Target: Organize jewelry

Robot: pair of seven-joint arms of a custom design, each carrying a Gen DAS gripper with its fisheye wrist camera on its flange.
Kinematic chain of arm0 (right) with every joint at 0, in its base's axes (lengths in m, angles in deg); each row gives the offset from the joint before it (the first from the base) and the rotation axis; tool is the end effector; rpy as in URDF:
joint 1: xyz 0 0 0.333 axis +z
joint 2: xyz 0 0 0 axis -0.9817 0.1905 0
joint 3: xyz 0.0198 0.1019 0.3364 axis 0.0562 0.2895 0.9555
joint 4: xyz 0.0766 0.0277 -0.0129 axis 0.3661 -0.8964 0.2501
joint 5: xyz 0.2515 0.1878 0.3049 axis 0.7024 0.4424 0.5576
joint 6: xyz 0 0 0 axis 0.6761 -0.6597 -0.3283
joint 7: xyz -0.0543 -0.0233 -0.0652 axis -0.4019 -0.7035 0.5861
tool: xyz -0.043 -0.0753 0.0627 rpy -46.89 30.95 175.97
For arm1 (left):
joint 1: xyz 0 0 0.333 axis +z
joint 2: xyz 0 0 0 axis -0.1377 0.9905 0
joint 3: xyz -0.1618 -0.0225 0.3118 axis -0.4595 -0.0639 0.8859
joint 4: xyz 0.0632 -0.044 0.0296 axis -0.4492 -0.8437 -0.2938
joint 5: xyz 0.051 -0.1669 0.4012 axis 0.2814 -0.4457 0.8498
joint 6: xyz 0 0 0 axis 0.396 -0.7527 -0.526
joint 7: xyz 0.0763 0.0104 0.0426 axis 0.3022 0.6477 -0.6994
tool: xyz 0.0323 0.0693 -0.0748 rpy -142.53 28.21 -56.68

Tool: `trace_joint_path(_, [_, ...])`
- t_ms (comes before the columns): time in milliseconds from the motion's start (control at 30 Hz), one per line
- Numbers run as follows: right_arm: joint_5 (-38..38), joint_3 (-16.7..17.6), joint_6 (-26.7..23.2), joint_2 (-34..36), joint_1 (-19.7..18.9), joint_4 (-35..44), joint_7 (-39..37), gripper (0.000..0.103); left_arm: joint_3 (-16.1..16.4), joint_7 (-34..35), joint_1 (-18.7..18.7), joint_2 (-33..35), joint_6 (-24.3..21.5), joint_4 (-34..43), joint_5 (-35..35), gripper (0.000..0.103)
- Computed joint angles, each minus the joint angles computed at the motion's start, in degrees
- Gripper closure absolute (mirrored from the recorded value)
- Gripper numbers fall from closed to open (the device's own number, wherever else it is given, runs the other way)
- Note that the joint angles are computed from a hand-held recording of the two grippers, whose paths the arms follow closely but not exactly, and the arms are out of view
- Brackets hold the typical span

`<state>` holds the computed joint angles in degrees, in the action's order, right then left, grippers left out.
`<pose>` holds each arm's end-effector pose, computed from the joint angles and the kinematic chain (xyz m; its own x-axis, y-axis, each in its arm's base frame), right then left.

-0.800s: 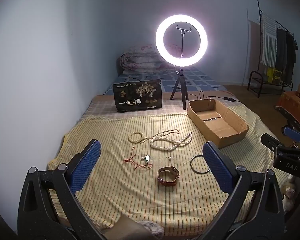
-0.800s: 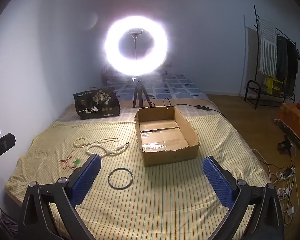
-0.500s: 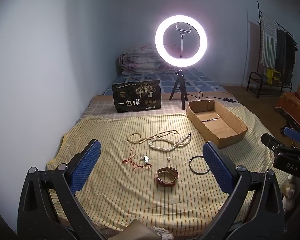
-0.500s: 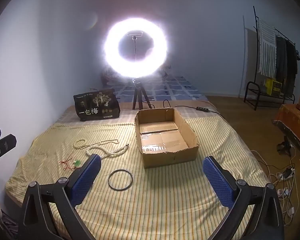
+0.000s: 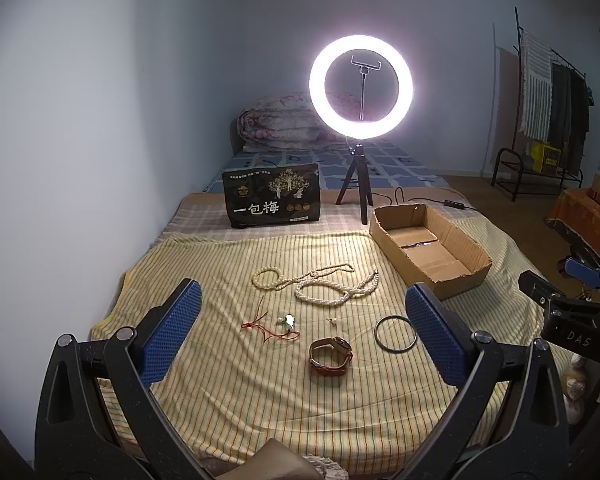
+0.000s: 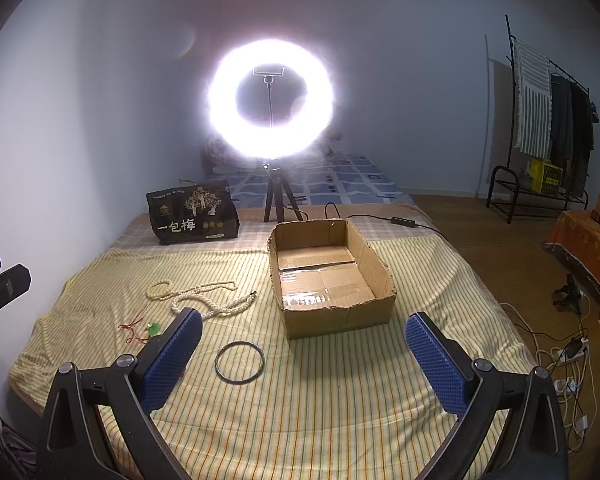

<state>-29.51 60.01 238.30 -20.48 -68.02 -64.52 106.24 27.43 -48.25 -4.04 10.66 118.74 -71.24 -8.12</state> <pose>0.6205 0.1331 0.6590 0.2661 -0.9634 -0.0337 -0.5275 -0.1163 -0.8416 0.5405 -0.1167 0.6617 0.2274 -0.9737 -0.0163 -0.4772 -0.0969 -0.8734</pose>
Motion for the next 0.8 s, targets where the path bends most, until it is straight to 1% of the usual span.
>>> trace_joint_path(800, [0.35, -0.03, 0.06, 0.08, 0.10, -0.02, -0.23, 0.000, 0.02, 0.56, -0.21, -0.15, -0.15, 1.01, -1.08, 0.000])
